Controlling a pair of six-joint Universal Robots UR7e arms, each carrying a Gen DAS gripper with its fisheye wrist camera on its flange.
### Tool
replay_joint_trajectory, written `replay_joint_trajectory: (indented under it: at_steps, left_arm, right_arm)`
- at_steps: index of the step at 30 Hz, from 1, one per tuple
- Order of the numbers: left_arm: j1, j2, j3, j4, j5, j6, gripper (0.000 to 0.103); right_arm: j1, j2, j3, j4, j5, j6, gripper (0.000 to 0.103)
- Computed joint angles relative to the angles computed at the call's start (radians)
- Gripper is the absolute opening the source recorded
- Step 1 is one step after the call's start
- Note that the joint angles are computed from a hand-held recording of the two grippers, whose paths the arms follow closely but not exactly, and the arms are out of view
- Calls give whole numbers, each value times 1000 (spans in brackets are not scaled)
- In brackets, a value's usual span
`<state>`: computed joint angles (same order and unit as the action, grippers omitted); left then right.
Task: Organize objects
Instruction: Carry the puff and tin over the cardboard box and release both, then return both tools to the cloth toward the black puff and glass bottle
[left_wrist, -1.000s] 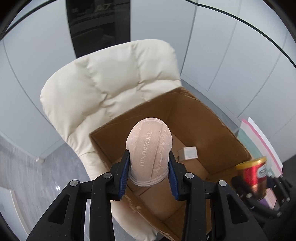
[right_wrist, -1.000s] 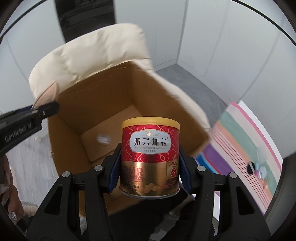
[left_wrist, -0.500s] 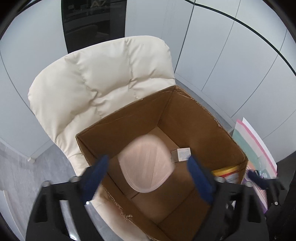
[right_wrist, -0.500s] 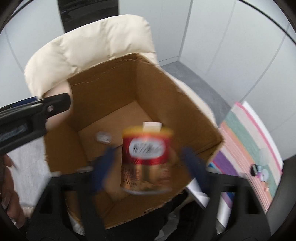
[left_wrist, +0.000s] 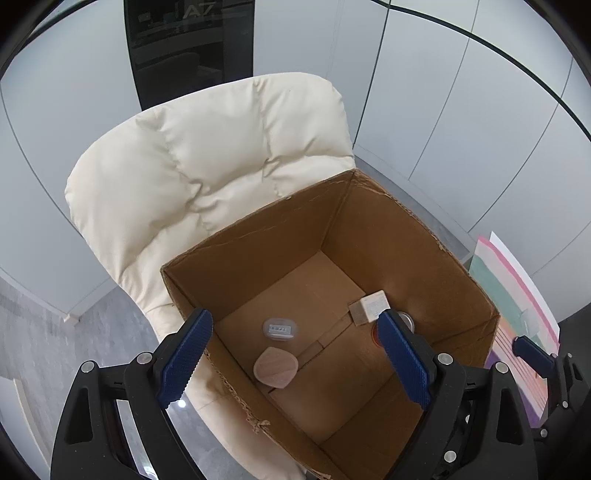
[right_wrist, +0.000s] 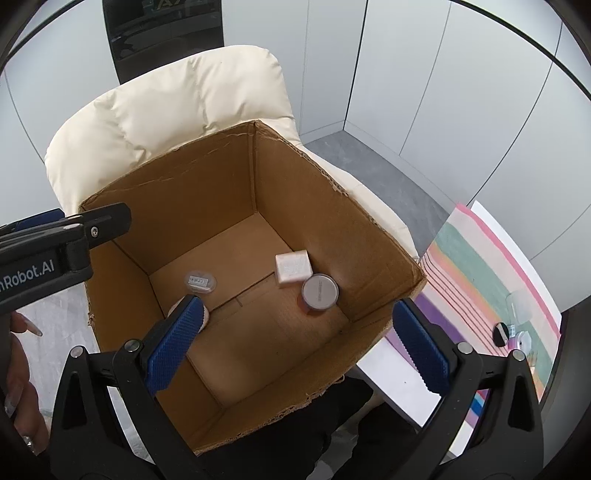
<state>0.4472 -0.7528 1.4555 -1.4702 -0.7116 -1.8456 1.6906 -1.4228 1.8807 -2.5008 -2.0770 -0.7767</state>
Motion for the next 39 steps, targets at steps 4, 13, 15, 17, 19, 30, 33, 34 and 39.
replay_joint_trajectory:
  at_steps: [4, 13, 15, 17, 19, 30, 33, 34, 39]
  left_arm:
    - [0, 12, -11, -5, -4, 22, 92]
    - [-1, 71, -82, -19, -20, 112, 92]
    - [-2, 92, -106, -12, -21, 132, 92]
    - [-5, 112, -127, -16, -21, 156, 92]
    - [-7, 130, -150, -17, -22, 178, 92]
    - [-5, 311, -366, -151, -10, 429, 92]
    - [2, 399, -473, -205, -25, 545, 92]
    - [5, 440, -529, -218, -35, 590, 92]
    - [7, 631, -805, -214, -79, 761, 92]
  right_arm:
    - [-8, -8, -6, 9, 4, 11, 103]
    - [-40, -29, -41, 31, 20, 38, 103]
    - [-53, -34, -55, 39, 26, 52, 103]
    - [-69, -43, -68, 48, 36, 63, 103]
    - [-82, -50, -78, 51, 40, 70, 103]
    - [-182, -108, -137, 32, 19, 57, 103]
    - [-228, -120, -171, 25, 12, 55, 103]
    - [-248, -124, -186, 24, 10, 56, 103]
    - [-336, -140, -248, 24, 3, 66, 103]
